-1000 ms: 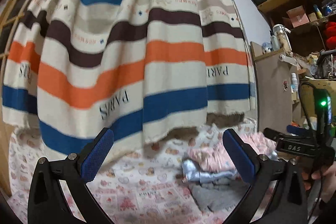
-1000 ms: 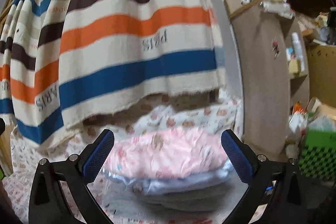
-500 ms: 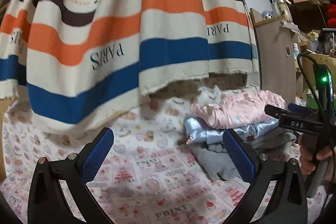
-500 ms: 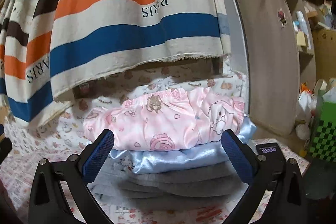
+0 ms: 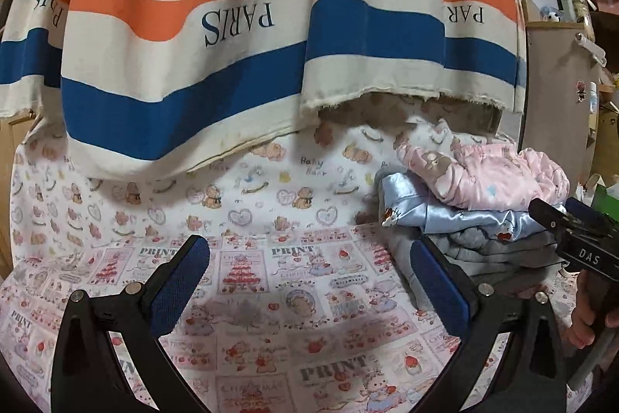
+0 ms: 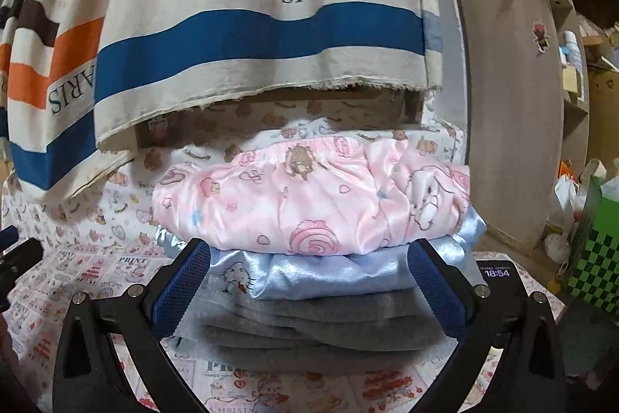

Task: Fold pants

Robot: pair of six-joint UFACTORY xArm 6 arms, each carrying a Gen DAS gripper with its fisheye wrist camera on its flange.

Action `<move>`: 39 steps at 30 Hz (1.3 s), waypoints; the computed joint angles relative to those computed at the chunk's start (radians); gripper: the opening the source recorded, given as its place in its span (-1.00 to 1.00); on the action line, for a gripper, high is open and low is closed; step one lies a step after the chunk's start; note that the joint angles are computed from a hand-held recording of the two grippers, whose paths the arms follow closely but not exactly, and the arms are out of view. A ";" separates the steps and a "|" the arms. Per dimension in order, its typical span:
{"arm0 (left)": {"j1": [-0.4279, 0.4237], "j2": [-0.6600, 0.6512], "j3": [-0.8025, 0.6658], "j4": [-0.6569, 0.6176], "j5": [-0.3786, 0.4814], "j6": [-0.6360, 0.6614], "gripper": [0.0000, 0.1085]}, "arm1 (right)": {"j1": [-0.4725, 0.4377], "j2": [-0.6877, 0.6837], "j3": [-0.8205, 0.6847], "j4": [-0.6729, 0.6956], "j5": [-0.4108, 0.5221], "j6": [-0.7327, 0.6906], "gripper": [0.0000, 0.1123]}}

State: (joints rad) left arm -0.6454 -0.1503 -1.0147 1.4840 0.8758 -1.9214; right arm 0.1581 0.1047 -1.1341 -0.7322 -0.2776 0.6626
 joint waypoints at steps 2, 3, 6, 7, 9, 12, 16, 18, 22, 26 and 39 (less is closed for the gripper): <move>-0.011 0.002 -0.001 0.006 0.020 0.001 0.89 | 0.010 -0.001 0.004 0.029 0.003 -0.044 0.82; -0.016 0.004 -0.002 0.009 0.028 0.004 0.89 | 0.020 -0.004 0.015 0.083 0.003 -0.101 0.82; -0.023 0.017 -0.016 0.010 0.040 0.031 0.89 | 0.030 -0.005 0.023 0.136 0.002 -0.156 0.82; -0.025 0.020 -0.019 0.008 0.043 0.037 0.89 | 0.029 -0.004 0.023 0.137 0.000 -0.155 0.82; -0.024 0.019 -0.020 0.007 0.041 0.038 0.89 | 0.027 -0.004 0.022 0.130 -0.001 -0.147 0.82; -0.021 0.012 -0.014 0.005 0.042 0.028 0.89 | 0.028 -0.005 0.025 0.144 -0.001 -0.161 0.82; -0.024 0.013 -0.013 0.002 0.054 0.027 0.89 | 0.024 -0.005 0.022 0.122 -0.001 -0.141 0.82; -0.022 0.013 -0.014 0.002 0.052 0.028 0.89 | 0.019 -0.003 0.018 0.096 -0.004 -0.119 0.82; -0.020 0.011 -0.012 0.002 0.048 0.029 0.89 | 0.017 -0.004 0.018 0.089 -0.003 -0.109 0.82; -0.022 0.011 -0.012 0.000 0.054 0.030 0.89 | 0.014 -0.003 0.014 0.078 0.000 -0.091 0.82; -0.018 0.003 -0.005 0.000 0.052 0.036 0.89 | 0.024 -0.005 0.025 0.133 -0.001 -0.151 0.82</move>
